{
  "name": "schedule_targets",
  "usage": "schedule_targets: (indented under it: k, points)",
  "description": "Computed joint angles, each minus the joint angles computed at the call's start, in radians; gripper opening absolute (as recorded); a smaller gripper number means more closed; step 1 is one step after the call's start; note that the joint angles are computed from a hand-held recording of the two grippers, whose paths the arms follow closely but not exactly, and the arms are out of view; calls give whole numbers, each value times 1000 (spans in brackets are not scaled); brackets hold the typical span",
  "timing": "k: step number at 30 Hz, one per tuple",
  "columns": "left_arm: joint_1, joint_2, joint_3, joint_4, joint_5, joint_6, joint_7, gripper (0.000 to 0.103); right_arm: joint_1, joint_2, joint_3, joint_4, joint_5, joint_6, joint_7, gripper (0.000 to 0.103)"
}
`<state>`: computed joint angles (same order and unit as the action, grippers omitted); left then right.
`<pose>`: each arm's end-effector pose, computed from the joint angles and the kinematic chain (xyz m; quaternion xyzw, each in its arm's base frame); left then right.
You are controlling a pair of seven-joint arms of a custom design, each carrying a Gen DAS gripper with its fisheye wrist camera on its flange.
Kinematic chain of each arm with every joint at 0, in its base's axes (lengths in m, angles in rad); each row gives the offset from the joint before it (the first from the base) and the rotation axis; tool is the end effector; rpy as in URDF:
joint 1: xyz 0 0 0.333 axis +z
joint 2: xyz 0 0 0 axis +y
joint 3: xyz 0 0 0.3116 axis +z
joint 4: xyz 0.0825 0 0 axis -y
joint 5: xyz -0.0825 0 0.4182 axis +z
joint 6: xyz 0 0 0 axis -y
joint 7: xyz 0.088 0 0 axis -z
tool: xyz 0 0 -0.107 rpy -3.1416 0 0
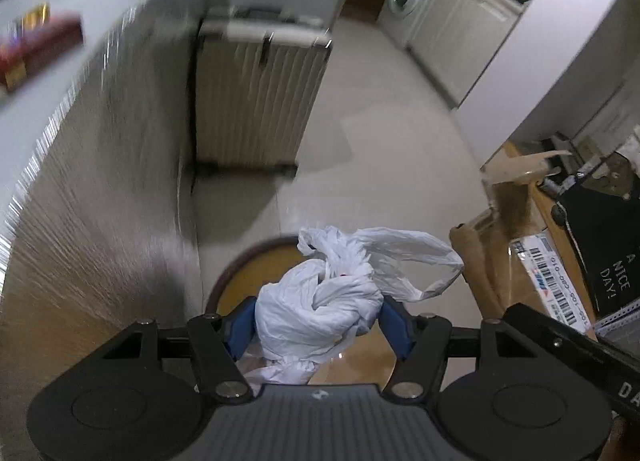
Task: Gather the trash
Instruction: 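Carry the box and white bag with both tools over the yellow bin, then open both tools to drop the box and bag into the bin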
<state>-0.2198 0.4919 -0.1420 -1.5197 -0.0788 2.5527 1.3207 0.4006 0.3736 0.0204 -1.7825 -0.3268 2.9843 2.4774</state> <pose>0.7208 -0.2517 0.4214 -0.6720 0.6876 -0.2659 0.0708 0.6495 0.3137 0.4203 -0.5820 0.7043 -0.1325 0.3843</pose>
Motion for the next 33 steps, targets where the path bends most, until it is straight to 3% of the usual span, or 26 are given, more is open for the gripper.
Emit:
schedule_targets:
  k: [2,6,11,14,19,27,33]
  points:
    - [2,39,6,40,0,-46,-10,65,-41,38,52,38,54,-32,-56,37]
    - [-4,107,26,126,27,-144,-41,66,-73,130,101,135,144,-97,-128,37]
    - [9,133,20,161,23,-166,-38,66,-120,244,165,261,261,-149,-243,38]
    - [7,141,19,169,18,-171,-56,74,-121,288,166,309,299,-167,-284,45]
    - [-21,159,48,204,78,-199,-94,85,-86,306,118,327,297,-200,-264,57]
    - [-32,174,40,241,127,-285,-40,95,-90,258,119,279,289,-252,-333,57]
    - [-44,207,51,287,157,-323,-41,103,-72,235,100,273,259,-329,-395,63]
